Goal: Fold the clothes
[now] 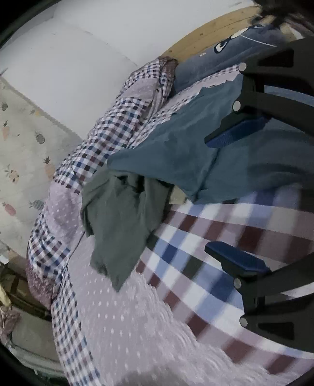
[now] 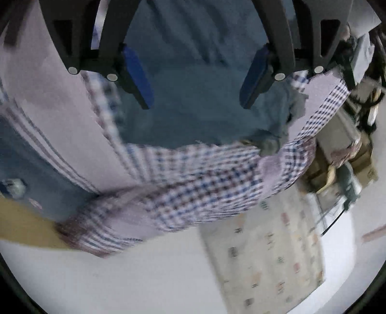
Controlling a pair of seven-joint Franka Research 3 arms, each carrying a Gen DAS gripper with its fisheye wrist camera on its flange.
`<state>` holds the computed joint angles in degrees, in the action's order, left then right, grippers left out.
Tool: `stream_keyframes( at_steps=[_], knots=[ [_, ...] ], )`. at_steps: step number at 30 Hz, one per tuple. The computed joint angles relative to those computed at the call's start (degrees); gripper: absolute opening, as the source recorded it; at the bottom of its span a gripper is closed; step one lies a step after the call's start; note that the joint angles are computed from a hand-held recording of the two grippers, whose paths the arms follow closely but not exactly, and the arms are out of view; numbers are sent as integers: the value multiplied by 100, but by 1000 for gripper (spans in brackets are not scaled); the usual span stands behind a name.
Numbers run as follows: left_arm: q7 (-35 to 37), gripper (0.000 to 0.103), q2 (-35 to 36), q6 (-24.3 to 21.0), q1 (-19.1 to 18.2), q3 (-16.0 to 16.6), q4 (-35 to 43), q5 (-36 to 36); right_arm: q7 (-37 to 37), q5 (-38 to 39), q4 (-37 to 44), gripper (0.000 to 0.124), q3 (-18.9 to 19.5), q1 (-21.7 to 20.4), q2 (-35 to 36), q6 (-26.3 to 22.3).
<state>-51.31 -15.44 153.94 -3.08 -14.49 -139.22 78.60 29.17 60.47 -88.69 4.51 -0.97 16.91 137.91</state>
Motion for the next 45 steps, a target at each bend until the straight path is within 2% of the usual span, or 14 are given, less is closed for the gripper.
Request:
stream_keyframes(
  at_steps=[4,9,12,16,20,24,29,32,36,41,43,45],
  knots=[
    [675,84,-382,-640,-332,-280,-211,-870,-435,876,-1406,78,-315,-440,-784,-223],
    [1482,84,-701,-1419,-804,-578,-366,-2237,-1122,882,-2426,78,-627,-361,-1252,-316],
    [1587,84,-812,-1799,-984,-774,-347,-2667,-1439,628,-2688,78,-691,-224,-1402,-412],
    [1715,84,-785,-2343,-1220,-992,-189,-3023,-2068,853,-2921,78,-765,-110,-1590,-553],
    [1805,84,-692,-2644,-1446,-1032,-76,-3318,-1827,857,-2746,78,-874,-134,-1432,-670],
    [1815,84,-649,-2790,-1591,-1018,-44,-3487,-1141,778,-2371,78,-953,-331,-1115,-835],
    [1750,84,-641,-2863,-1718,-1040,-33,-3605,-698,682,-2133,78,-958,-570,-871,-506],
    [1560,84,-656,-2833,-1736,-1101,-20,-3473,-496,344,-2007,78,-956,-685,-722,-445],
    [1395,84,-604,-2742,-1728,-1165,79,-3173,-601,-130,-1915,78,-952,-869,-630,-674],
    [1553,84,-217,-2495,-1697,-1151,479,-2609,-840,-247,-1887,77,-1013,-1141,-612,-1014],
    [1634,84,-24,-2301,-1685,-1104,649,-2332,-907,-222,-1865,72,-1038,-1231,-591,-1089],
    [1718,84,233,-2117,-1669,-1035,849,-2082,-978,-242,-1810,58,-1033,-1277,-560,-1163]
  ],
)
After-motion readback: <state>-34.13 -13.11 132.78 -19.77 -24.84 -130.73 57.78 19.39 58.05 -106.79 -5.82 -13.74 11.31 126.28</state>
